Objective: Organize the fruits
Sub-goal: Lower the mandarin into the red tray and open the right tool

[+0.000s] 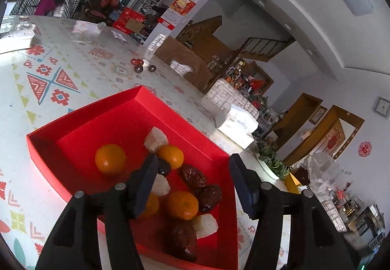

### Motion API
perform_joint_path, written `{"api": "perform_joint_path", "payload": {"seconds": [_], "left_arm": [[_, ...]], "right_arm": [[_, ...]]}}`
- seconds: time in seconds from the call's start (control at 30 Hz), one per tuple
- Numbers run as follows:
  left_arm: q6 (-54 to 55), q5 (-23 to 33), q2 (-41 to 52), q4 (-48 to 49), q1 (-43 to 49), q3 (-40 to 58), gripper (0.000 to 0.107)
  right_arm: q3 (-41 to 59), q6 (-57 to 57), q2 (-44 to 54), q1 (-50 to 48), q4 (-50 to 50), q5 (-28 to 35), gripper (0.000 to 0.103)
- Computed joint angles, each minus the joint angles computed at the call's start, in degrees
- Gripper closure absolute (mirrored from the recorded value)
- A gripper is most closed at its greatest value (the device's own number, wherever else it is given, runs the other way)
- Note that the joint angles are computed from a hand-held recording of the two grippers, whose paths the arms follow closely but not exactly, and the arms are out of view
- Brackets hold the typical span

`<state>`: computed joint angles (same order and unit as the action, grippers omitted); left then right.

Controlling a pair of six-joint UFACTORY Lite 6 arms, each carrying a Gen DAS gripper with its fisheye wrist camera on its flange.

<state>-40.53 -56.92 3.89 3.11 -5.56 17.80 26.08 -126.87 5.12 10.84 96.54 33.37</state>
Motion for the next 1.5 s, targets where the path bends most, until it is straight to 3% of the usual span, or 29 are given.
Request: {"api": "perform_joint_path", "payload": {"seconds": [0.13,0.17,0.2,0.27,0.57,0.7,0.97,1.07,1.23,1.33,1.5], "left_arm": [[0.0,0.4,-0.3,0.9,0.6,-0.1,0.047],[0.1,0.2,-0.4,0.9,0.6,-0.3,0.047],[0.1,0.0,-0.5,1.3,0.8,-0.5,0.046],[0.4,-0.3,-0.4,0.7,0.4,-0.6,0.045],[1.4,-2.7,-0.9,-0.9,-0.3,-1.8,0.041],[1.6,-2.8,-0.6,-1.2,-0.5,-1.7,0.039],[1.8,-1.3,-0.4,0.2,-0.1,-0.7,0.033],[2.8,-0.7,-0.8,-1.4,-1.0,-0.7,0.03],[6.4,-0.8,-3.2,-6.8,-3.8,-2.2,0.011],[9.0,0.4,-3.4,-9.7,-5.8,-1.6,0.011],[4.6,1.5,-1.2,-4.1,-2.8,-0.1,0.011]], "right_arm": [[-6.8,-14.9,-5.8,3.9,13.9,-6.1,0.044],[-7.6,-17.2,-6.5,4.4,16.2,-6.8,0.047],[-8.4,-18.8,-7.4,4.6,17.9,-7.3,0.059],[-7.9,-15.4,-7.2,2.7,14.2,-6.2,0.066],[-0.2,-2.8,-6.6,-0.6,6.2,-3.4,0.067],[10.9,6.5,-2.9,0.7,2.2,-3.1,0.067],[41.6,26.3,22.0,10.6,-7.2,-11.9,0.067],[46.5,26.6,26.0,12.9,-6.6,-14.7,0.067],[43.0,21.8,22.4,11.7,-1.4,-12.9,0.065],[35.5,14.4,14.7,7.8,5.1,-9.6,0.058],[25.3,10.1,2.8,-3.1,7.0,-4.9,0.047]]}}
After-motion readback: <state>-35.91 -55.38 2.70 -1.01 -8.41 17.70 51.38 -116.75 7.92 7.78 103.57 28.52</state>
